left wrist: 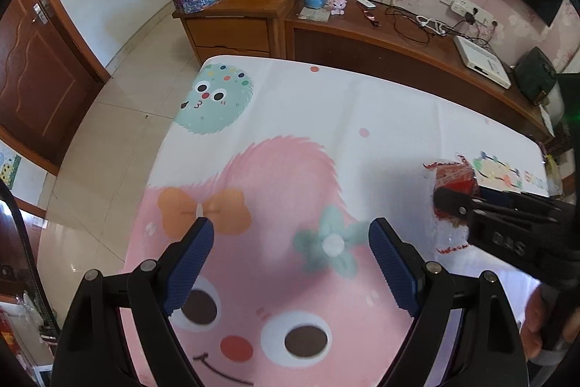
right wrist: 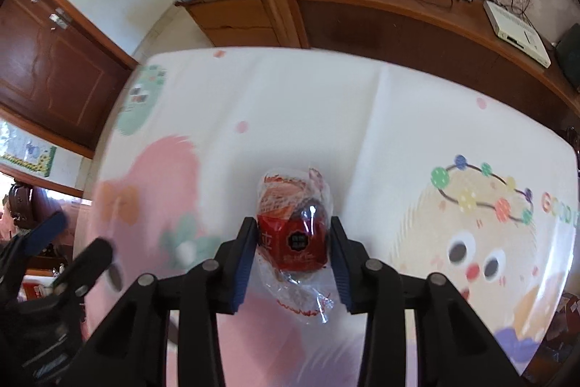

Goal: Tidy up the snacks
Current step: 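Carry the red-labelled pack over the tray with right tool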

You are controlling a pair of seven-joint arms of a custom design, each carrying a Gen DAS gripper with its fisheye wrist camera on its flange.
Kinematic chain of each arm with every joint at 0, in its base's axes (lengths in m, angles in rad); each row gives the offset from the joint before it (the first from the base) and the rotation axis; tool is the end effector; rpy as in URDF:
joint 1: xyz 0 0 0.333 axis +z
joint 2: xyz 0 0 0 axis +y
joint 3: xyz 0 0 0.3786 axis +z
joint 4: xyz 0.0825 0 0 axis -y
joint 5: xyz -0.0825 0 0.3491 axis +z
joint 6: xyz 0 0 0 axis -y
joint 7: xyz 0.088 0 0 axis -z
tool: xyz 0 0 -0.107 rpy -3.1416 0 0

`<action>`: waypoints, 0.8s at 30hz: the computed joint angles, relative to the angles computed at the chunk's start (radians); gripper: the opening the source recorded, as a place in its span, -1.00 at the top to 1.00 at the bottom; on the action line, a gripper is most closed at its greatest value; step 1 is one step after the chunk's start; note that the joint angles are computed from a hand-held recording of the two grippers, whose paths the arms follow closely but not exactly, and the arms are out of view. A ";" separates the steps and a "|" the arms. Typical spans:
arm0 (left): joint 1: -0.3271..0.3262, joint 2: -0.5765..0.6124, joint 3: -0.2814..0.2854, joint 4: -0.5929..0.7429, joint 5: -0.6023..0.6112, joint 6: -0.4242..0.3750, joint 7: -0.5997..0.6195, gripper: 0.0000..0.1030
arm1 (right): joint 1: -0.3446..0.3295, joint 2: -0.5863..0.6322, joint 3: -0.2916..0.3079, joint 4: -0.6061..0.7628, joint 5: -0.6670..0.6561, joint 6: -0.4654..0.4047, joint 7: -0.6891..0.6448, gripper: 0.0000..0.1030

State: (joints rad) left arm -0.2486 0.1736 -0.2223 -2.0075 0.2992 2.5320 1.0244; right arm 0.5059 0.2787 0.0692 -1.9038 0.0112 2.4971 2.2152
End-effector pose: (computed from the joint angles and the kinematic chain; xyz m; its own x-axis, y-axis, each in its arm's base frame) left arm 0.5355 -0.2673 0.4911 -0.1279 -0.9918 -0.0060 -0.9146 0.1203 -0.3860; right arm 0.5338 0.3409 0.4672 -0.0563 -0.9764 -0.2086 -0.9673 0.1051 -0.2307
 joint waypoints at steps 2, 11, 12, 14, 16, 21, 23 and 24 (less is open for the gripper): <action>0.011 -0.040 -0.012 -0.030 -0.047 0.009 0.041 -0.68 | 0.011 -0.046 0.008 -0.025 0.000 0.000 0.014 0.24; -0.012 -0.299 -0.009 -0.191 -0.209 0.002 0.233 -0.68 | 0.043 -0.292 0.091 -0.153 -0.106 -0.024 0.238 0.24; -0.019 -0.323 -0.005 -0.205 -0.221 -0.003 0.248 -0.68 | 0.043 -0.324 0.108 -0.168 -0.124 -0.036 0.278 0.24; -0.039 -0.384 0.007 -0.238 -0.251 -0.026 0.293 -0.68 | 0.042 -0.388 0.145 -0.205 -0.118 -0.042 0.337 0.24; -0.063 -0.454 0.018 -0.279 -0.281 -0.046 0.335 -0.68 | 0.037 -0.437 0.183 -0.232 -0.119 -0.050 0.391 0.23; -0.124 -0.608 0.044 -0.360 -0.338 -0.110 0.394 -0.69 | 0.027 -0.547 0.295 -0.268 -0.146 -0.122 0.554 0.23; -0.145 -0.665 0.053 -0.388 -0.357 -0.135 0.405 -0.70 | 0.026 -0.581 0.334 -0.274 -0.157 -0.160 0.616 0.23; -0.153 -0.693 0.055 -0.403 -0.362 -0.146 0.407 -0.71 | 0.027 -0.599 0.353 -0.280 -0.158 -0.175 0.649 0.23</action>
